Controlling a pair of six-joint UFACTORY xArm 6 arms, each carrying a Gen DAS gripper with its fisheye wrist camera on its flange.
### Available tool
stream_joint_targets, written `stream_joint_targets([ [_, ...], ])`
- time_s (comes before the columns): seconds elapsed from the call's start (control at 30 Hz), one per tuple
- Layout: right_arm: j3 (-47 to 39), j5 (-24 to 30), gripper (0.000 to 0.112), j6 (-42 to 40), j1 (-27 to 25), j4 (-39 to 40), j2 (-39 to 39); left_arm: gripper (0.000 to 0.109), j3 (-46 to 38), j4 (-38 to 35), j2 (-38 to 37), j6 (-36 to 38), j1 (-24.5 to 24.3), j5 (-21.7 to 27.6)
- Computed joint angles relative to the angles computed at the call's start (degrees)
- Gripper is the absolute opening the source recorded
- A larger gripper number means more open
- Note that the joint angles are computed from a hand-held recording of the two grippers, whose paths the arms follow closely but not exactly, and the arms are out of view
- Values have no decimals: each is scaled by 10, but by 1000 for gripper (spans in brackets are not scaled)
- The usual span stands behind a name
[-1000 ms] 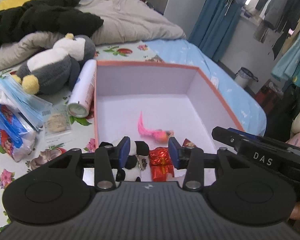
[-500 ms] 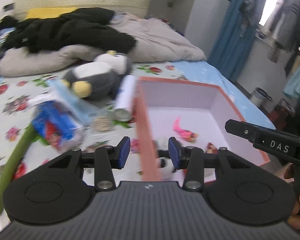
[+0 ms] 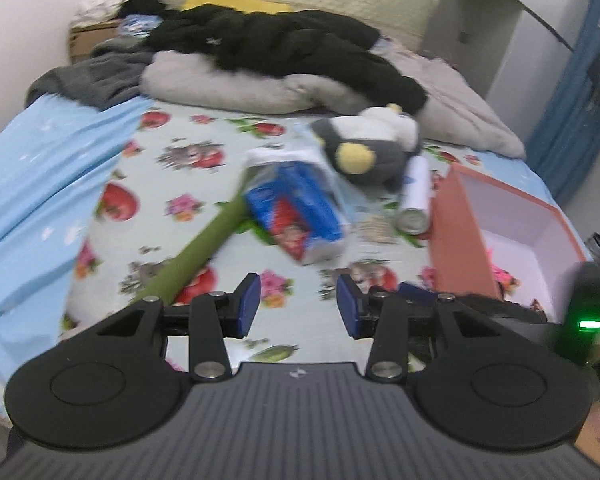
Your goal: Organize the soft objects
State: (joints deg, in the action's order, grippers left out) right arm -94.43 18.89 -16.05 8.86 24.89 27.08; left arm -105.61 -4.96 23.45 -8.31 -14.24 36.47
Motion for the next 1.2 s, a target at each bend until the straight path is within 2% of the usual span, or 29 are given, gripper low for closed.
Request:
stream_joint_targets([
  [0.07, -50, 14, 35, 35, 3, -49, 58, 48, 26, 5, -17, -6, 9, -7],
  [0.1, -73, 21, 44, 65, 1, -89, 83, 48, 35, 6, -22, -9, 12, -8],
  [0.17, -113, 25, 51, 123, -2, -161, 127, 48, 55, 8, -34, -14, 17, -13],
  [0.23, -135, 2, 60, 166, -8, -216, 156, 48, 65, 9, -40, -17, 22, -14],
  [0.27, -146, -13, 71, 190, -10, -254, 168, 48, 69, 9, -42, -19, 24, -13],
  [0.3, -168, -8, 80, 201, -12, -273, 184, 48, 65, 11, -37, -23, 23, -11],
  [0.37, -216, -2, 90, 191, -14, -255, 218, 48, 64, 8, -35, -23, 23, -10],
  [0.4, -227, -11, 101, 188, -15, -252, 229, 48, 64, 5, -34, -21, 23, -10],
  [0.43, -245, -12, 103, 194, -16, -265, 244, 48, 63, -2, -33, -16, 21, -9],
  [0.5, -288, -4, 103, 184, -17, -254, 274, 48, 50, -11, -23, -8, 17, -5],
  [0.63, -284, -6, 103, 186, -16, -253, 272, 48, 16, -44, 2, 18, 2, -6],
  [0.77, -286, -7, 103, 184, -16, -250, 273, 48, -58, -84, 51, 54, -16, 21],
  [1.03, -282, -9, 103, 184, -16, -250, 271, 48, -204, -97, 124, 71, -59, 60],
  [1.2, -283, -8, 103, 184, -16, -251, 272, 48, -256, -79, 142, 82, -76, 93],
])
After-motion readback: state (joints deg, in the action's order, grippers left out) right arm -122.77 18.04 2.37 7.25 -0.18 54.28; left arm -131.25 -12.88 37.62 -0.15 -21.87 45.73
